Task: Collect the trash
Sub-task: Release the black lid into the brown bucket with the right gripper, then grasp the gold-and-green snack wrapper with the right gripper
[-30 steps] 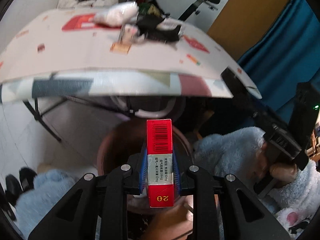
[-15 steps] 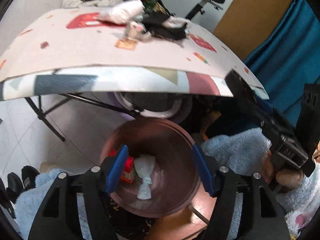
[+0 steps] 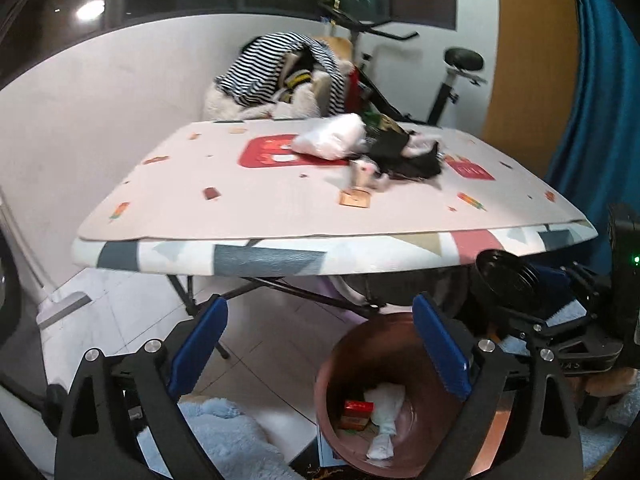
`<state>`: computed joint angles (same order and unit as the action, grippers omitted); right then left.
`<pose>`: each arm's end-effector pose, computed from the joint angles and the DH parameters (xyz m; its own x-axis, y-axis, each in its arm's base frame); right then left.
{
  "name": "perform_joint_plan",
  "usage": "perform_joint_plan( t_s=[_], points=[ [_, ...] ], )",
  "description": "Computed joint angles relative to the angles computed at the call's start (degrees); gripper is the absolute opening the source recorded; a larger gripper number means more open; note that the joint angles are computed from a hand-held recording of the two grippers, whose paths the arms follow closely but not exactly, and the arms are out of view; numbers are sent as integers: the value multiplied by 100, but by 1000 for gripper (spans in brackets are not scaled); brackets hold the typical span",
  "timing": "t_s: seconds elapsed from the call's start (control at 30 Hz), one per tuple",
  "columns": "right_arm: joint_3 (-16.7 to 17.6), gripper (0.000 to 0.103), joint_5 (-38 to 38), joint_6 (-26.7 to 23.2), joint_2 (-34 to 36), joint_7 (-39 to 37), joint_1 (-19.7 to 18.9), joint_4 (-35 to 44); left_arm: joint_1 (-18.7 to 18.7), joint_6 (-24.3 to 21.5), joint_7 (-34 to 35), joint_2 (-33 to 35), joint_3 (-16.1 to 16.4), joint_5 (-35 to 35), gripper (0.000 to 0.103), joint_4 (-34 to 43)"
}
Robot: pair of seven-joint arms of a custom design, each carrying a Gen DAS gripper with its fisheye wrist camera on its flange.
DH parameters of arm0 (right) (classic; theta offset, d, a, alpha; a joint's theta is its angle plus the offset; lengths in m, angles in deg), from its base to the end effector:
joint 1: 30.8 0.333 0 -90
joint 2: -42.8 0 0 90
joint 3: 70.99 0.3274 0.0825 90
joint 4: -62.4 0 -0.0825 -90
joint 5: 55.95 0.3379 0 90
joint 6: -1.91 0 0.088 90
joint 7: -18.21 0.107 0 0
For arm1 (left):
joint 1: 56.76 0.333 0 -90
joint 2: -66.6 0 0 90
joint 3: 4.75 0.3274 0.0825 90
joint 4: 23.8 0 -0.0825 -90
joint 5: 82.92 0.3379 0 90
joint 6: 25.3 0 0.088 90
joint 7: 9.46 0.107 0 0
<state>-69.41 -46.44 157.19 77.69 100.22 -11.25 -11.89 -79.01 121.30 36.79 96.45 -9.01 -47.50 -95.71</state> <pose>0.6938 0.2550 0.5100 0.3939 -0.9163 -0.0717 -0.6530 -0.2241 -0.7234 0.6468 -0.3143 0.5723 -0.0595 -0.9982 0.0077 -0.6191 0.0308 -0.7847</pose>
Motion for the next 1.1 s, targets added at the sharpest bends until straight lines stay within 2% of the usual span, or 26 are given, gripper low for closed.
perform_joint_plan(
  t_s=[0.07, 0.2, 0.27, 0.4, 0.53, 0.73, 0.97, 1.1],
  points=[
    [-5, 92, -35, -77, 29, -31, 13, 41, 8, 166, -241, -126, 67, 67, 91, -233],
    [-4, 92, -87, -178, 60, -78, 38, 94, -72, 205, -969, -275, 257, 378, 91, -462],
    [46, 94, -63, -268, 90, -157, 17, 154, 20, 307, -1128, -324, 204, 391, 91, -553],
    [124, 97, 77, -320, 108, -253, -45, 209, 83, 185, -1127, -294, 100, 348, 91, -506],
    [20, 97, 89, -236, 69, -71, -8, 147, 64, -9, -1113, -254, 75, 361, 92, -422],
    [-83, 97, 58, -97, 26, 241, 4, 64, 84, -33, -1283, -301, 77, 369, 92, -499],
    [-386, 97, -276, 77, 18, 845, 157, 30, 172, 50, -1486, -352, 51, 335, 92, -587],
    [-240, 97, -220, 76, 45, 905, 28, 71, 208, 89, -1505, -349, 32, 272, 92, -603]
  ],
)
